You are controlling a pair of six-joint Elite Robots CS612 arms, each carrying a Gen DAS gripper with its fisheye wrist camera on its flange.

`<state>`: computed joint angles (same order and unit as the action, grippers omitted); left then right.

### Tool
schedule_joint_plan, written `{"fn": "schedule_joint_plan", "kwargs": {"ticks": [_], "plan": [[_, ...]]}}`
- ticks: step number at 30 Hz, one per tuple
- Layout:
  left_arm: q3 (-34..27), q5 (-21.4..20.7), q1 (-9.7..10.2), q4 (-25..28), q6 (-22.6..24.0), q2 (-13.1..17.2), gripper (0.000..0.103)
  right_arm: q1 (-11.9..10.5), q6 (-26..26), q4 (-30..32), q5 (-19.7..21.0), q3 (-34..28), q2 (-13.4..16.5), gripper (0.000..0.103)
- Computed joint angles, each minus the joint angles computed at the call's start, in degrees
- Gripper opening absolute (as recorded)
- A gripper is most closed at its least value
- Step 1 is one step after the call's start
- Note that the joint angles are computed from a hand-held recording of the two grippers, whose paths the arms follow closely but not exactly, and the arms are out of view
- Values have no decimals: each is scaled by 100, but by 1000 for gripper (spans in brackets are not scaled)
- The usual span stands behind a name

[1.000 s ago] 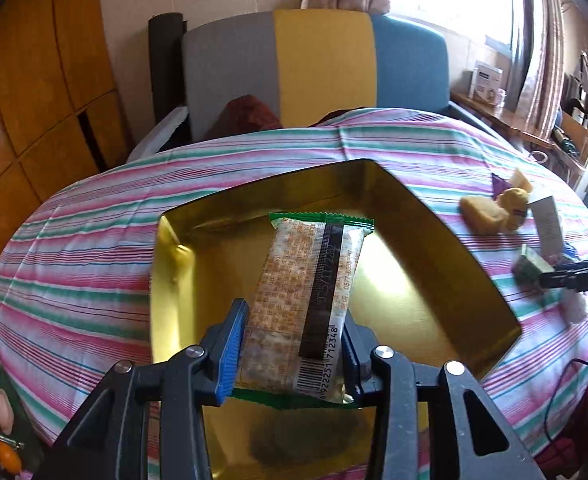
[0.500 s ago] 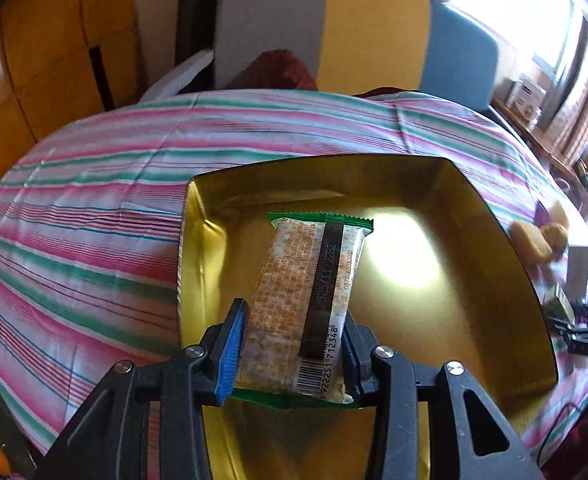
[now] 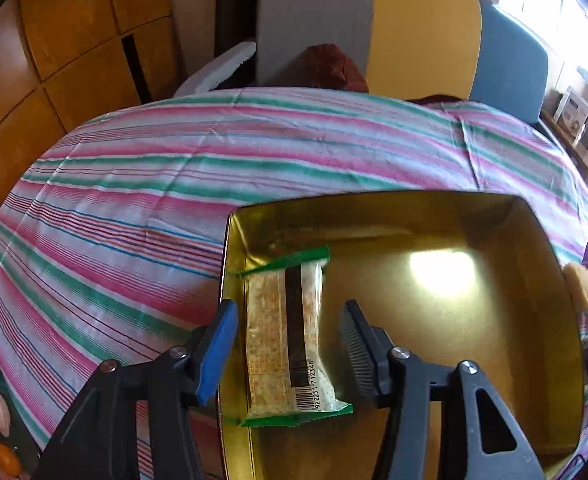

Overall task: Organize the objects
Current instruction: 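Lower the biscuit bar into the tray and open the left gripper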

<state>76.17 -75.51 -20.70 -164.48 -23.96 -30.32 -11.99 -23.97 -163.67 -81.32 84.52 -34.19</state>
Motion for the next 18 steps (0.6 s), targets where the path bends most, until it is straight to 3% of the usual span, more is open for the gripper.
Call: {"fn": "schedule_joint_plan", "kwargs": {"ticks": [6, 9, 13, 15, 18], "plan": [[511, 359, -65, -500, 87, -255, 56, 16, -38, 18, -9, 15, -12, 30], [906, 291, -76, -954, 86, -416, 56, 21, -57, 32, -4, 24, -19, 30], [1293, -197, -119, -1274, 198, -583, 49, 34, -37, 54, -11, 12, -14, 30], [1254, -402, -143, -1169, 319, -562, 49, 38, -55, 53, 6, 28, -23, 30], [923, -843, -80, -795, 134, -388, 49, 56, -97, 6, -28, 57, -32, 30]]}}
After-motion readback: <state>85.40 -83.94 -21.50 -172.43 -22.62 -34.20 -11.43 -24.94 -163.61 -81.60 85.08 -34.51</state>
